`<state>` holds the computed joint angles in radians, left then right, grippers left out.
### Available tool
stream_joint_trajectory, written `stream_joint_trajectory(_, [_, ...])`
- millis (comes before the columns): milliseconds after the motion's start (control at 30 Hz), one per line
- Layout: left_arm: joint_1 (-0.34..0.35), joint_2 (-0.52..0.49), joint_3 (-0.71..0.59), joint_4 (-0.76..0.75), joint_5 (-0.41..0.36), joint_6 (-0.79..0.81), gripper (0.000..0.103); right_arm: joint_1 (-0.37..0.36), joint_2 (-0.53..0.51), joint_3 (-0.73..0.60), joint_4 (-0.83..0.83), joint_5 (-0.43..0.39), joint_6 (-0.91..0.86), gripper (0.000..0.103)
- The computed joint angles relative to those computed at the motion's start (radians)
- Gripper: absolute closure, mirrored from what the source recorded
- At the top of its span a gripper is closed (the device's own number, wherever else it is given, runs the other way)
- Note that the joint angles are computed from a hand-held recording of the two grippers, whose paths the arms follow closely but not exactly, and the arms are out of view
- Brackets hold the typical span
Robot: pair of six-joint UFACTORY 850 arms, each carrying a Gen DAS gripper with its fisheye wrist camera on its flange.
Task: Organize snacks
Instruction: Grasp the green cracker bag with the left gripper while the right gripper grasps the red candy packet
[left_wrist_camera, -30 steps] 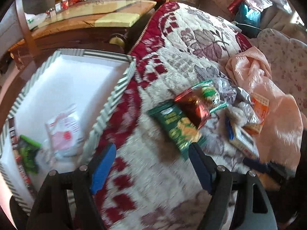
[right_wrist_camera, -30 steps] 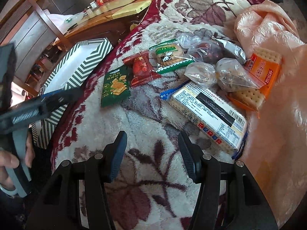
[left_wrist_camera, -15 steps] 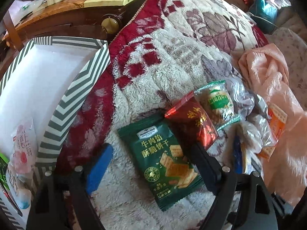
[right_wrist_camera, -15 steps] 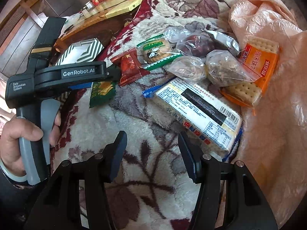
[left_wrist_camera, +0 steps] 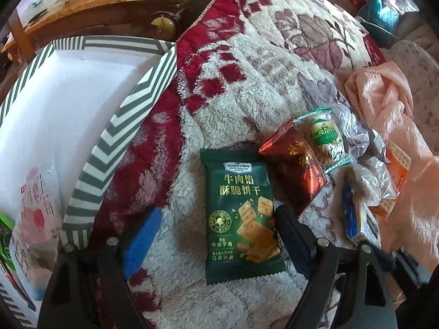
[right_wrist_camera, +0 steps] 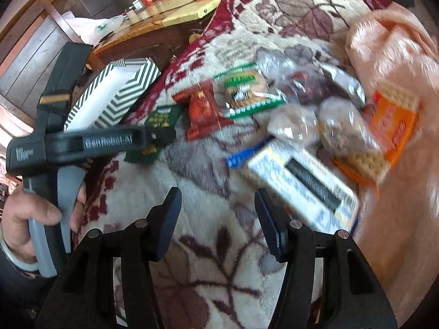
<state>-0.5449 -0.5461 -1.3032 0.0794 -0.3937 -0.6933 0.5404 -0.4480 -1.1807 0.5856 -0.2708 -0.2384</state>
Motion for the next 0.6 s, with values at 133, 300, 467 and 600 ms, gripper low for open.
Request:
stream_joint_trajectory(133, [-0.006,0.022,0.036,0.083,0.048,-0.051,0.035,-0.008,-0.028,-0.054,0.026,-0.016,-0.043,0.048])
stream_joint_trajectory(300, [0.000,0.070,0.094,0.111,0.087,-0.045,0.054,-0.002,-0.071,-0.132,-0.062,-0.032,-0.012,0.048])
stream_joint_trajectory(467, [-0.003,0.126,0.156,0.153,0.128,-0.080,0.055,0.008,-0.150,-0.242,-0.125,-0.053,-0.009,0.048])
stream_joint_trajectory(600, [-0.009,0.165,0.190,0.191,0.145,-0.111,0.055,0.010,-0.223,-0.337,-0.226,-0.100,0.065,0.048])
